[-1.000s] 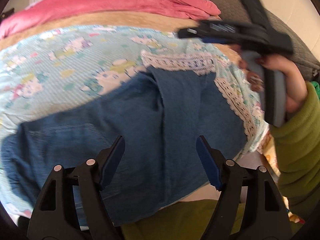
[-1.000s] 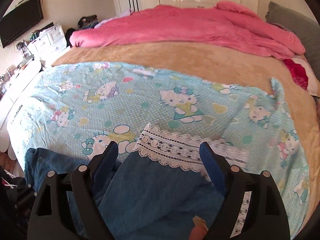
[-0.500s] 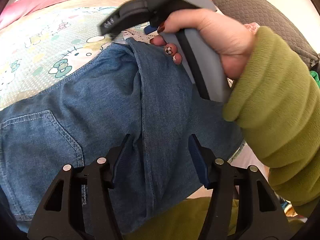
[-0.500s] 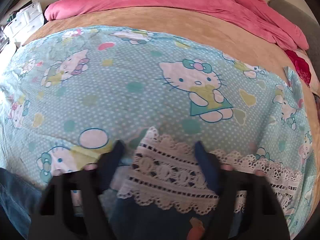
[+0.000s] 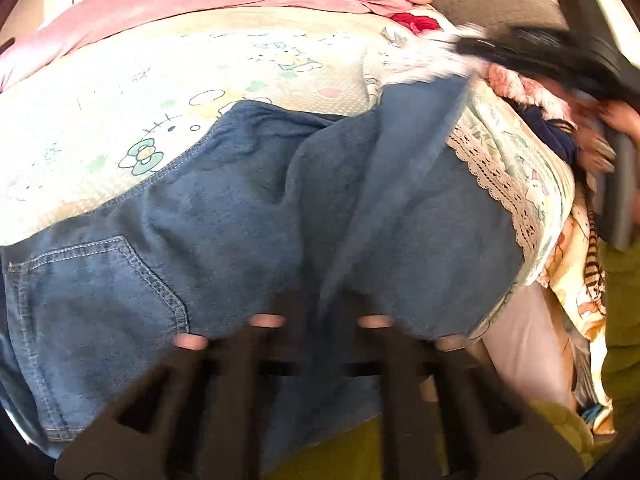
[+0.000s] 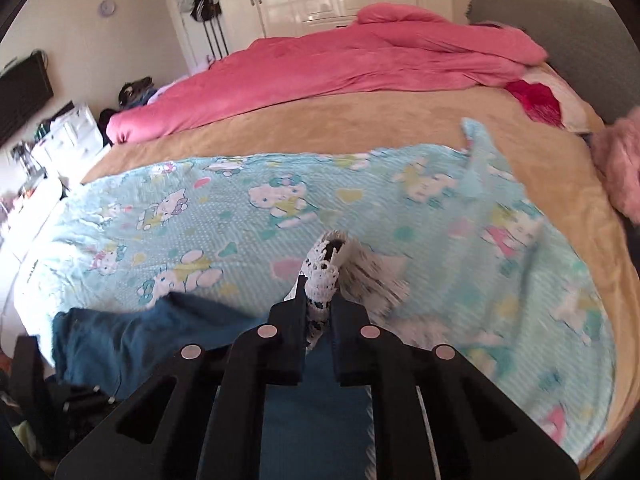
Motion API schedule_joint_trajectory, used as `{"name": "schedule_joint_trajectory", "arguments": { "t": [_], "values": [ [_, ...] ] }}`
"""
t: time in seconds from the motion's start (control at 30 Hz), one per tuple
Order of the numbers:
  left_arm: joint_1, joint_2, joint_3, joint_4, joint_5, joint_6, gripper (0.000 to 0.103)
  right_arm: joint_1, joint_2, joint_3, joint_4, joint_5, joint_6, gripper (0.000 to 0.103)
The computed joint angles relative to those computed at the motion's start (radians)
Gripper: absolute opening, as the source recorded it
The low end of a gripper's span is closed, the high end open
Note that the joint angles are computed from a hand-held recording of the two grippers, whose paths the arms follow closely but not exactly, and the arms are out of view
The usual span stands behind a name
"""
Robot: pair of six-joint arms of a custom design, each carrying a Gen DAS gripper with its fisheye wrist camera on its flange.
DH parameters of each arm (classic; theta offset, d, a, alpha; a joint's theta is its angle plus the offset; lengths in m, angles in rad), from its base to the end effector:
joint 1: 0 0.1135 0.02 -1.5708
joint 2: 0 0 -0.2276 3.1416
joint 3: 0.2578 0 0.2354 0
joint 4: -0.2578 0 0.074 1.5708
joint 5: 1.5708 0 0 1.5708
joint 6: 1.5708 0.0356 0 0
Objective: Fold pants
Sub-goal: 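Pull the lace edge across the pants with the right gripper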
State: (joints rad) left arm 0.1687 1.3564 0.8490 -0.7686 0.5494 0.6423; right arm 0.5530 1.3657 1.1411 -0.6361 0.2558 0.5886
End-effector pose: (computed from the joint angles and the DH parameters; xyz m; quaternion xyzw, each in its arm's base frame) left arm 0.2299 0.0203 0.1779 0.2621 0.9162 -0.1908 0.2357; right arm 0.2427 0.1392 0.2619 0.0609 0.9290 0.0857 0.3548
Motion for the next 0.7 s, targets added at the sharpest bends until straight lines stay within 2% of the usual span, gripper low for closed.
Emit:
{"name": "schedule_joint_trajectory", "arguments": {
  "t": [0.07,0.17,0.27,0.47,0.57,0.7],
  "values": [
    [0.001,-0.023,0.003,-0.038,0.029,0.031,0.0,-0.008,-0.168,-0.105,-0.066,-0.036,0.041,0.009],
    [-0.019,-0.127,-0.038,-0.054,0.029,0.084,0.0,0.06,-0.332,-0.196,-0.195,0.019,0.103,0.009],
    [-0.043,-0.194,-0.079,-0.059,0.012,0.118,0.0,0.15,-0.455,-0.295,-0.256,0.061,0.213,0.009],
    [-0.067,-0.213,-0.173,-0.018,-0.047,0.17,0.0,0.258,-0.564,-0.493,-0.26,0.049,0.394,0.009],
    [-0.091,-0.212,-0.209,0.004,-0.077,0.165,0.001,0.258,-0.604,-0.583,-0.225,0.034,0.437,0.009],
    [-0.114,-0.211,-0.242,0.041,-0.105,0.147,0.003,0.261,-0.593,-0.611,-0.211,0.041,0.44,0.012]
  ]
}}
